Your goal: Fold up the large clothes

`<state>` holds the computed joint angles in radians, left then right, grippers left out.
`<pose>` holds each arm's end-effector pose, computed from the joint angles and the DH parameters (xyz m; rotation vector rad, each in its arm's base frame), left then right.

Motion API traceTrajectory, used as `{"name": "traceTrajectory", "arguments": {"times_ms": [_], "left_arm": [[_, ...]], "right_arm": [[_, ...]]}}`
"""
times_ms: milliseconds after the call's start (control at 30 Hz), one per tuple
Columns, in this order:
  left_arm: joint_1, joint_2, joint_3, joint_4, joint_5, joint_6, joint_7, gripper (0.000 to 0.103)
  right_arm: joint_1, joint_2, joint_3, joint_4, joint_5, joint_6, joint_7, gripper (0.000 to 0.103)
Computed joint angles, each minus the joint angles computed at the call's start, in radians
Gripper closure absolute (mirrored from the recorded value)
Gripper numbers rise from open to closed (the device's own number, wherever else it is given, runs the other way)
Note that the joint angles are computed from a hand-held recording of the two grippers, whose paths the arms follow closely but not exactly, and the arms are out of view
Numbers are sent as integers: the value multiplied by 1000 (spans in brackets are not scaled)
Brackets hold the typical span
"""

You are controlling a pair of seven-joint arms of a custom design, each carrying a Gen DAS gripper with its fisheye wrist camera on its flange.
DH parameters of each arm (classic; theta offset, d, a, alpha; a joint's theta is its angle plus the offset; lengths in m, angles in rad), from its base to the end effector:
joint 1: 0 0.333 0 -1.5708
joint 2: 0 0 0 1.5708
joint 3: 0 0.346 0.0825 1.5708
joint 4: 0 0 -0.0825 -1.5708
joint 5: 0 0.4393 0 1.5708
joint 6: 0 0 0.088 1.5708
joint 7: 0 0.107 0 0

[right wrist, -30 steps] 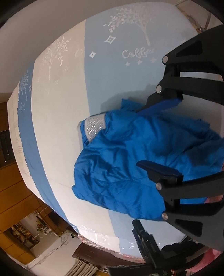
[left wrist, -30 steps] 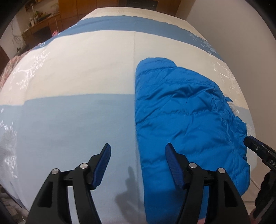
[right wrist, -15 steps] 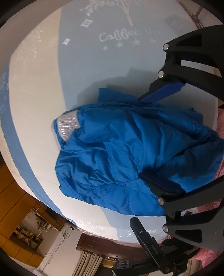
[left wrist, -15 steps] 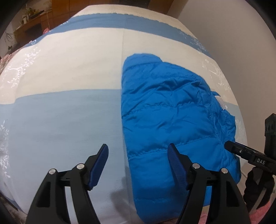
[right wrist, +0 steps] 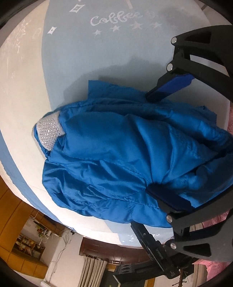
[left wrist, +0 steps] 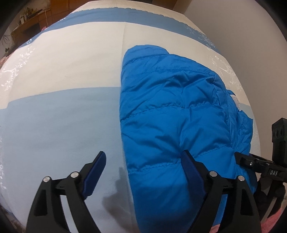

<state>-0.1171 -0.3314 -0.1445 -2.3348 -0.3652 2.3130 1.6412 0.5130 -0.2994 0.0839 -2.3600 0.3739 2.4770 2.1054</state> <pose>0.4961 -0.1440 0.5016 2.0350 -2.3073 0.6251 0.4355 0.2969 0.4911 -1.7089 2.0546 0.2270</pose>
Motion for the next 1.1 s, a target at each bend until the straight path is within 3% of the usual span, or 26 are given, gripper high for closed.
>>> {"name": "traceTrajectory", "arguments": {"times_ms": [167, 333, 400, 467, 700, 1100], "left_arm": [[-23, 44, 37, 6, -137, 3, 67, 7], [-22, 92, 66, 17, -313, -33, 157, 6], [-16, 101, 67, 19, -363, -47, 184, 8], [-10, 104, 71, 20, -415, -66, 219, 17], [-1, 77, 49, 9, -414, -63, 273, 33], [-24, 24, 40, -14, -387, -9, 280, 47]], "right_arm": [[17, 11, -27, -26, 97, 35, -59, 2], [25, -3, -39, -62, 172, 65, -112, 2], [25, -17, -38, -80, 181, 75, -131, 3], [33, -26, -44, -92, 201, 89, -155, 6], [64, -76, -61, -136, 273, 137, -225, 31], [76, -134, -66, -164, 200, 151, -181, 51]]}}
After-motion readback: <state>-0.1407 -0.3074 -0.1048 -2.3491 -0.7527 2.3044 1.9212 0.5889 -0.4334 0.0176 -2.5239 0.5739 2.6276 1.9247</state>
